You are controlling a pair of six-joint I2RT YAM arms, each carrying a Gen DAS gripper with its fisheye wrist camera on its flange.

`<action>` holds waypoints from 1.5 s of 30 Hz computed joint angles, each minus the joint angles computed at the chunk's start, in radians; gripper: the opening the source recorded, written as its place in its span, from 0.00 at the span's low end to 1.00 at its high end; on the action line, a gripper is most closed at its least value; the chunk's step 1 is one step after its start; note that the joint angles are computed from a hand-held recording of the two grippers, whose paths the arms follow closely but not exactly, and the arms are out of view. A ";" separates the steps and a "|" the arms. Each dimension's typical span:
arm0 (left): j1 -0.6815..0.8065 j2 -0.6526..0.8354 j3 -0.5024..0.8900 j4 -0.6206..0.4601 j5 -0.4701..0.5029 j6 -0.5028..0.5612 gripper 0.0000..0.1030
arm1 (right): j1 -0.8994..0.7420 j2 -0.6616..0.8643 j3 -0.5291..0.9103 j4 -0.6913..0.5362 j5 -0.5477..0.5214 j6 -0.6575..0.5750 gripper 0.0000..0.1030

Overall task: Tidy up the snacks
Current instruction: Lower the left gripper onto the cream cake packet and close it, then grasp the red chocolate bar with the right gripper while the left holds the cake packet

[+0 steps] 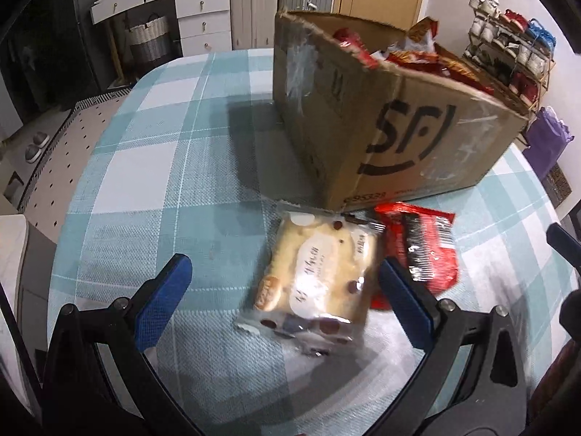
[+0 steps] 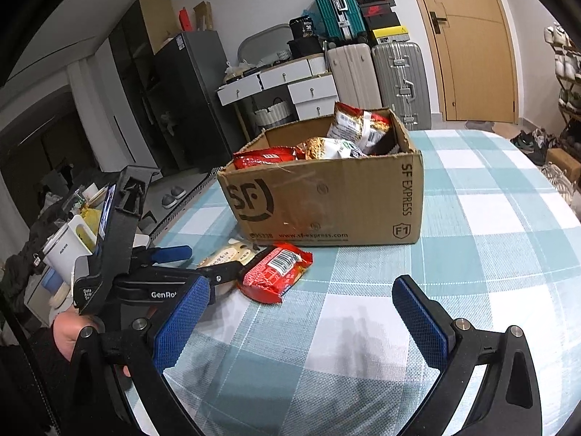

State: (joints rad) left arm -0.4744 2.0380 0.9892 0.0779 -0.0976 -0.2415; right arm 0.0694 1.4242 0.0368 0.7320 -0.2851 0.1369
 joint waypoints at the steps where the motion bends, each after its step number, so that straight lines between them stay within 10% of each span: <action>1: 0.007 0.019 0.022 -0.013 0.010 0.005 0.99 | -0.001 0.003 0.000 -0.001 -0.001 0.000 0.99; 14: 0.015 0.108 0.111 -0.023 0.021 0.085 0.92 | -0.037 0.036 0.008 -0.002 -0.023 -0.010 0.99; 19: 0.009 0.076 0.069 0.015 0.072 0.152 0.53 | -0.038 -0.019 -0.003 -0.037 -0.018 -0.009 0.99; 32: 0.030 0.004 -0.005 -0.004 0.128 0.133 0.53 | 0.001 -0.211 -0.031 -0.188 0.022 0.002 0.99; 45: 0.086 -0.169 -0.254 0.131 0.194 0.072 0.53 | 0.019 -0.048 0.013 -0.158 0.044 0.027 0.99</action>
